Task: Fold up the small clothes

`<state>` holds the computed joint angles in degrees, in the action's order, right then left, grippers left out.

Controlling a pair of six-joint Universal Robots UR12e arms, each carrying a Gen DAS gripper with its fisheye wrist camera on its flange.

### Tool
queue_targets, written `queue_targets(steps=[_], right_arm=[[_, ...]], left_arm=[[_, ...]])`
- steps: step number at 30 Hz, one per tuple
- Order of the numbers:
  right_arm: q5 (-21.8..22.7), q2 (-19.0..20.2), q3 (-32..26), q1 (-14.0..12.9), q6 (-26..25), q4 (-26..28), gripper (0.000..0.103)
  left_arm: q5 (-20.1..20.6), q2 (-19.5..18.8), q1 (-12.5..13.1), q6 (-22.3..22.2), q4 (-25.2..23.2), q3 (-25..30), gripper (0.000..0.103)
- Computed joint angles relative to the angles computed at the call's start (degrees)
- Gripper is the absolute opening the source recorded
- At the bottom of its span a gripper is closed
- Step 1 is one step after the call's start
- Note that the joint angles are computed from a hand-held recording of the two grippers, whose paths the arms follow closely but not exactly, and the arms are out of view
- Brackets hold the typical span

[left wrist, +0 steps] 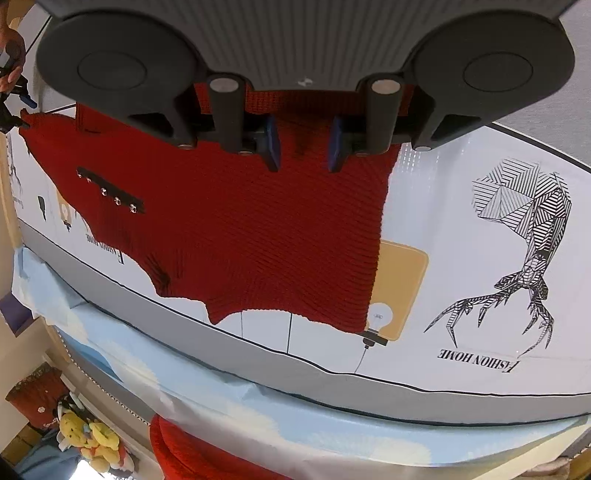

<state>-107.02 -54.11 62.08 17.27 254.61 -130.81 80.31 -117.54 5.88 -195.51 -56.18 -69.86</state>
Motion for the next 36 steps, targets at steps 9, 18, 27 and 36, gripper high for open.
queue_targets(steps=[9,18,27,36], right_arm=[[-2.19,-0.01,4.36,-1.14,4.18,-9.12,0.013],[-13.09,8.64,-12.26,5.64,-36.89,-21.66,0.011],[34.58,16.04,-25.33,8.95,-44.96,-22.12,0.016],[25.95,13.1,-27.68,10.18,-32.11,0.87,0.039]], left_arm=[[-0.4,0.5,0.31,-0.21,0.46,-0.12,0.031],[-0.34,0.83,0.9,-1.83,1.3,0.01,0.031],[-2.27,1.22,1.92,-4.12,1.91,-0.14,0.031],[-4.72,0.9,2.83,-7.81,1.72,-0.66,0.031]])
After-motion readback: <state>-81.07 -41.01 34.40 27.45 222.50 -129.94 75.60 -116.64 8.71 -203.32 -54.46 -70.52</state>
